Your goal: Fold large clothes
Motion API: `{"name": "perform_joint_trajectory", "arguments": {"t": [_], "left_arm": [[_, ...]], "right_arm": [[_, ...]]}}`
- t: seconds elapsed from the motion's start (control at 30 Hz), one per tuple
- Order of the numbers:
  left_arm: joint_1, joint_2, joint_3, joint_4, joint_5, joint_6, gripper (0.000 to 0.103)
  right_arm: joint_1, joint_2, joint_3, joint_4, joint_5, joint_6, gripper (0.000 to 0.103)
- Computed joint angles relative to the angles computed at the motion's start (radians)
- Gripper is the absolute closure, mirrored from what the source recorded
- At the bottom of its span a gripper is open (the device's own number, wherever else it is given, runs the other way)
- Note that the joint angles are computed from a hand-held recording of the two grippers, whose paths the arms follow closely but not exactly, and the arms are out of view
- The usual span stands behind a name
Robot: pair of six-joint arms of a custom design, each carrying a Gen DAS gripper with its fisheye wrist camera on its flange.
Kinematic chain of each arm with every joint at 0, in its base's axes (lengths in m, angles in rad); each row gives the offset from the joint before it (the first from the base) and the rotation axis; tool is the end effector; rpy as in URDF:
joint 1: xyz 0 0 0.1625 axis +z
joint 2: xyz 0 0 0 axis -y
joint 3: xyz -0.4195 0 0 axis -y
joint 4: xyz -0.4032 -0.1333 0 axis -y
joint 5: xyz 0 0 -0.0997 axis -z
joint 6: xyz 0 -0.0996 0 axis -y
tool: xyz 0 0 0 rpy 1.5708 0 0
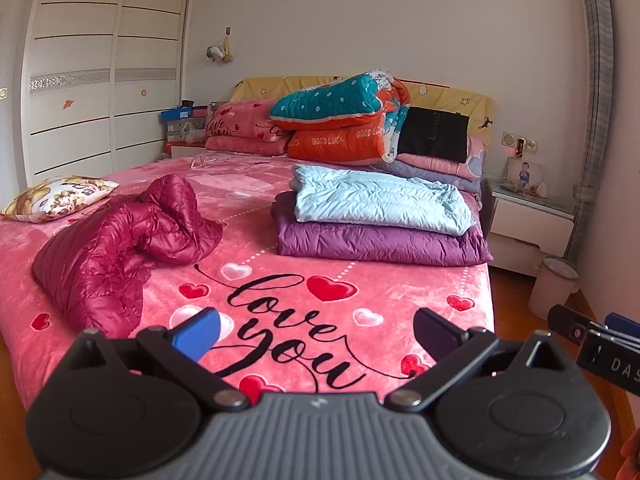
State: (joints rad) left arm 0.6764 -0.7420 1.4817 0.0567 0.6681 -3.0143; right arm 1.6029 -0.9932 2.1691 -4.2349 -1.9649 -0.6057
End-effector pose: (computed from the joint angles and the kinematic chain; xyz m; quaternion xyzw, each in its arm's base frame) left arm -0.3191 -0.5273 0.0604 0.2637 0.8074 -0.4662 0.2474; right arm 0.1105 -0.4807 0.2336 0.1003 -0.7267 0.5963 0.3260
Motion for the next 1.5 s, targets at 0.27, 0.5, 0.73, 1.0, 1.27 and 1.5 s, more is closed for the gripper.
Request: {"name": "perform_joint_trajectory", "arguments": {"t": [0.27,0.5,0.73,1.0,1.27,1.5], "left_arm": [[-0.001,0.017,-0.019,-0.008,-0.003,0.016,0.001],[-0.005,0.033,-0.030,-0.013,-0.001,0.036,0.001],[-0.009,0.044,-0.036,-0.032,-0.005,0.067,0.001],[-0.011,0.045,-0.031,-0.065,0.010,0.088,0.001],[-0.016,0.052,-0.033,-0.075,0.016,0.093,0.001],[-0.017,0.065,-0.046,-0.064,0.026,0.098,0.001]], "right_arm": [[0.010,0.013,-0.003,-0.043,-0.032,0.005,0.000],[0.026,0.040,-0.020,-0.093,-0.060,-0.026,0.000],[0.035,0.051,-0.033,-0.100,-0.079,-0.023,0.000],[0.043,0.060,-0.045,-0.096,-0.100,-0.022,0.000],[0.052,0.067,-0.053,-0.090,-0.126,-0.004,0.000],[0.060,0.075,-0.058,-0.087,-0.138,0.002,0.000]]}}
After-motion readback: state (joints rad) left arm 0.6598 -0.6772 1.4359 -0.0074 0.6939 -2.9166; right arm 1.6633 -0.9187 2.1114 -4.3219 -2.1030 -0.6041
